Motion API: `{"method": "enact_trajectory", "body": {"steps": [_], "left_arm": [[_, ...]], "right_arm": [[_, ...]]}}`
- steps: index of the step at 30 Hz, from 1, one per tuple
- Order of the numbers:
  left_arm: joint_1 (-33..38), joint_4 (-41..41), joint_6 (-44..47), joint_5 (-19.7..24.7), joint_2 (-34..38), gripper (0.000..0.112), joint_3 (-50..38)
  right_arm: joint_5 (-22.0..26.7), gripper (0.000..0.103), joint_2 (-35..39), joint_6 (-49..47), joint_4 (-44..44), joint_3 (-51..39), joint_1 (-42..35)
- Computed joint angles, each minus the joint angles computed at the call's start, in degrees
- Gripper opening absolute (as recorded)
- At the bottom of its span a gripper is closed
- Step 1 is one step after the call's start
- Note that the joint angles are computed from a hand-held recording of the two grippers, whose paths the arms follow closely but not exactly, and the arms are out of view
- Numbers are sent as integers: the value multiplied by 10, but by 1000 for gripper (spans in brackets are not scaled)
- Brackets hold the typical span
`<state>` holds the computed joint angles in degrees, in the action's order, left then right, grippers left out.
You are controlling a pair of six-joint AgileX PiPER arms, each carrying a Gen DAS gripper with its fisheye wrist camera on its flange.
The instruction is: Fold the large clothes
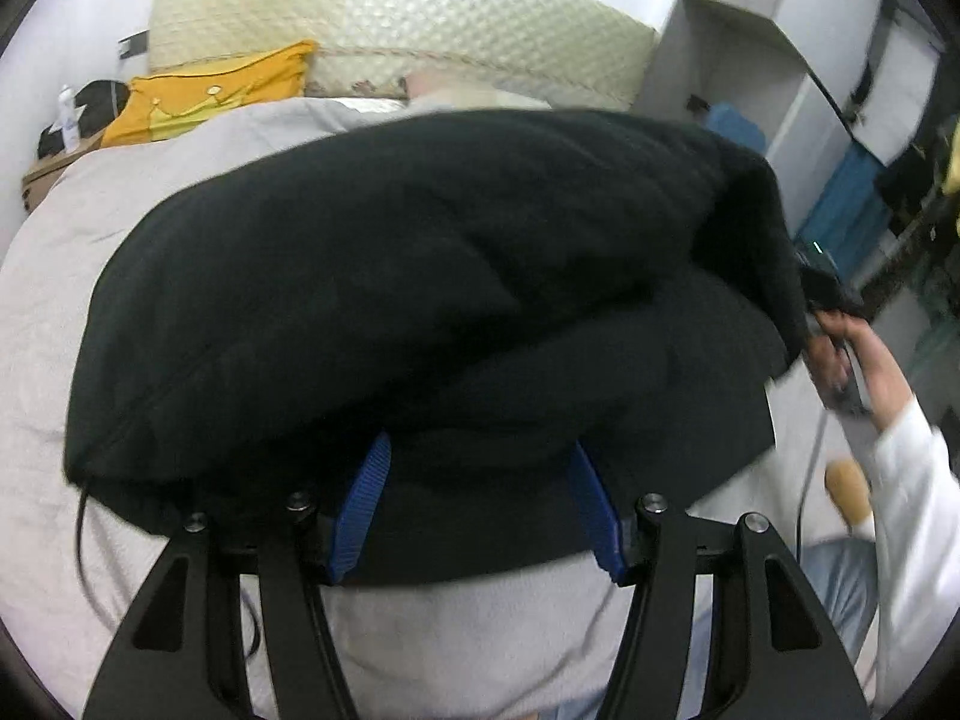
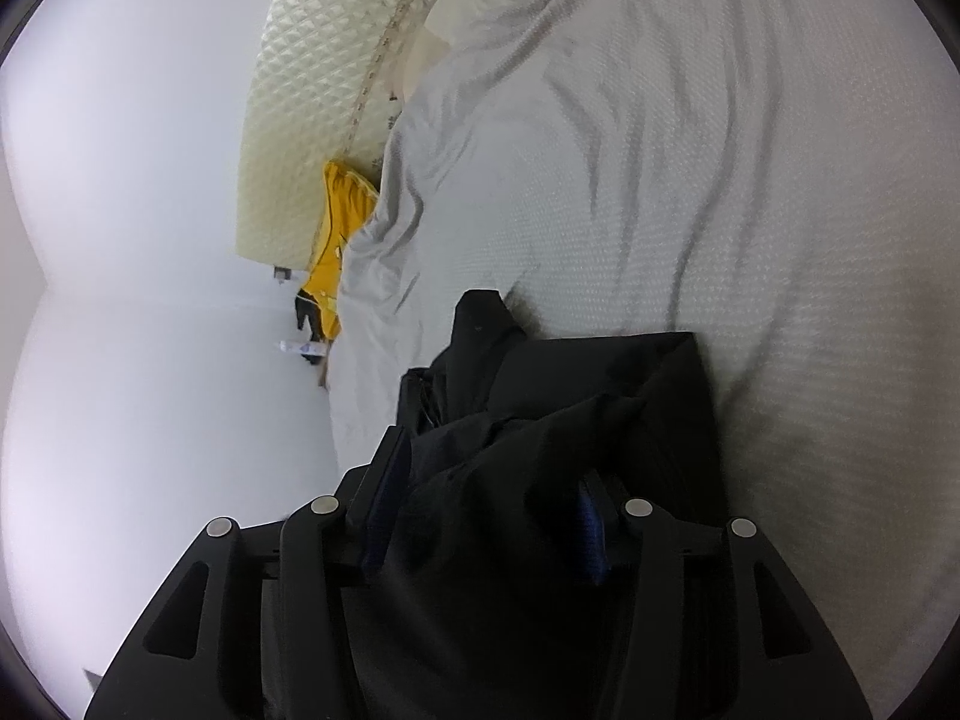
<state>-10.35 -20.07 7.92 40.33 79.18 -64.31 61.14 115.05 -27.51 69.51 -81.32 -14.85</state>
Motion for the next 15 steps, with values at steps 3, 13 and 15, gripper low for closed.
{"method": "enact_trajectory", "body": {"steps": [3, 13, 15], "left_arm": [[-4, 22, -27, -26, 21, 61, -22], [-25, 76, -76, -58, 88, 61, -110], [-31, 98, -89, -58, 102, 61, -130]], "right_arm": [[-3, 52, -45, 15, -52, 8, -15], [-146, 54, -291, 36, -244, 114, 69], [-175, 55, -321, 15, -208, 145, 93]]}}
